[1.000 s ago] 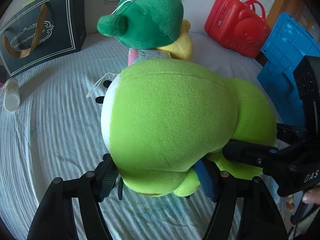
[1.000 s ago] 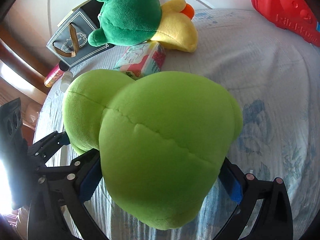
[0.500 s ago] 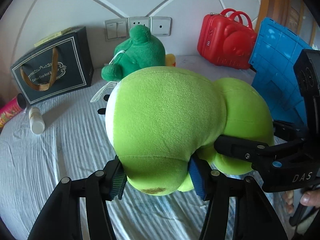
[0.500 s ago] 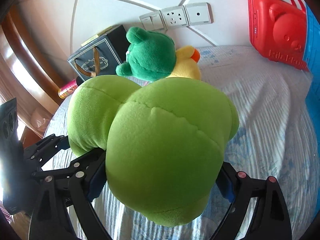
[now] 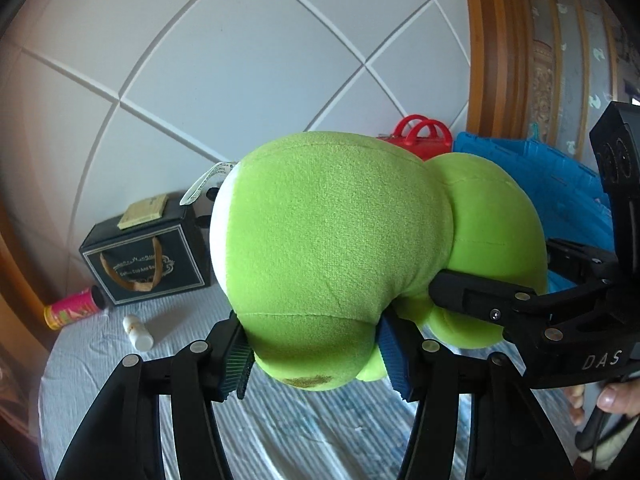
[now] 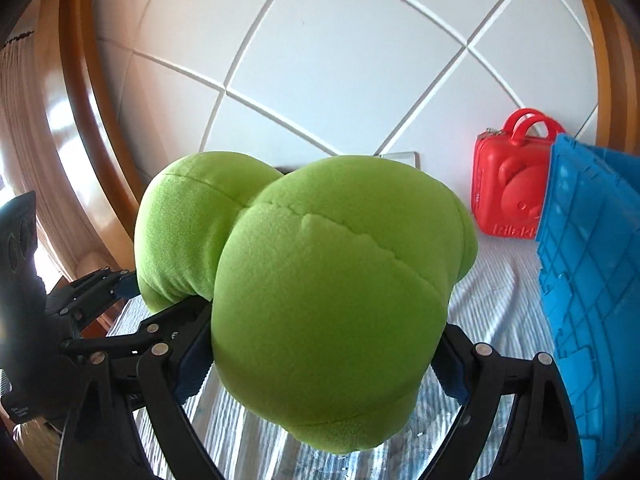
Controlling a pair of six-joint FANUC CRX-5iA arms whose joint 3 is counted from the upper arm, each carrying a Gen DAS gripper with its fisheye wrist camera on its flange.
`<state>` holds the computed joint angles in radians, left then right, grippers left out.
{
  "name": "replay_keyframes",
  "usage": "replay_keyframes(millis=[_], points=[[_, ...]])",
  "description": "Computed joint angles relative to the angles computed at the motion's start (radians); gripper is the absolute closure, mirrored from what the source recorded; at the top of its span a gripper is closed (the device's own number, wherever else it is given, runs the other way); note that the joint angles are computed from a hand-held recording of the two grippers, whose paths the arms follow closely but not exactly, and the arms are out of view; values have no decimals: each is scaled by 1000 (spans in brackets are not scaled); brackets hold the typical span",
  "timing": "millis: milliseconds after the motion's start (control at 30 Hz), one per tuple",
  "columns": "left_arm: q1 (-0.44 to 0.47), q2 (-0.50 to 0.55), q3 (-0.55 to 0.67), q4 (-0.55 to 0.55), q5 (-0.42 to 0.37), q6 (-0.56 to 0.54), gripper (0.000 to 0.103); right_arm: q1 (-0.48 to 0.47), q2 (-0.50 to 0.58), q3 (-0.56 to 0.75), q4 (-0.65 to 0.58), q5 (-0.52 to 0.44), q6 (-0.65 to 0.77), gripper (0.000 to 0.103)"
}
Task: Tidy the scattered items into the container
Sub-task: 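Lift the frog plush with both tools and lower it into the blue box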
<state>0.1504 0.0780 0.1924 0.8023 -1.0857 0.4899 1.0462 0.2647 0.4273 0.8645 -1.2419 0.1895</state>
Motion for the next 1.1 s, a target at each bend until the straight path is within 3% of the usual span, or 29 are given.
replay_keyframes(millis=[267,467,600,733,900,1100], points=[[-58,-107,16,104,-21,-11,45,120,-98,2,190,-209,-24,11],[-243,-185,48,61,62,130,44,226,-237,-21,286,-415,53,11],[-444,-187,128,-72,129,364,42,320,-355,-53,368,-571,171,11],[-664,-139,282,-333,148,652,41,433,-476,-84,414,-717,272,11],[-902,-30,509,-660,37,960,41,608,-638,-197,453,-869,244,11],[-1052,72,674,-843,-117,1109,41,869,-785,-323,482,-1041,92,11]])
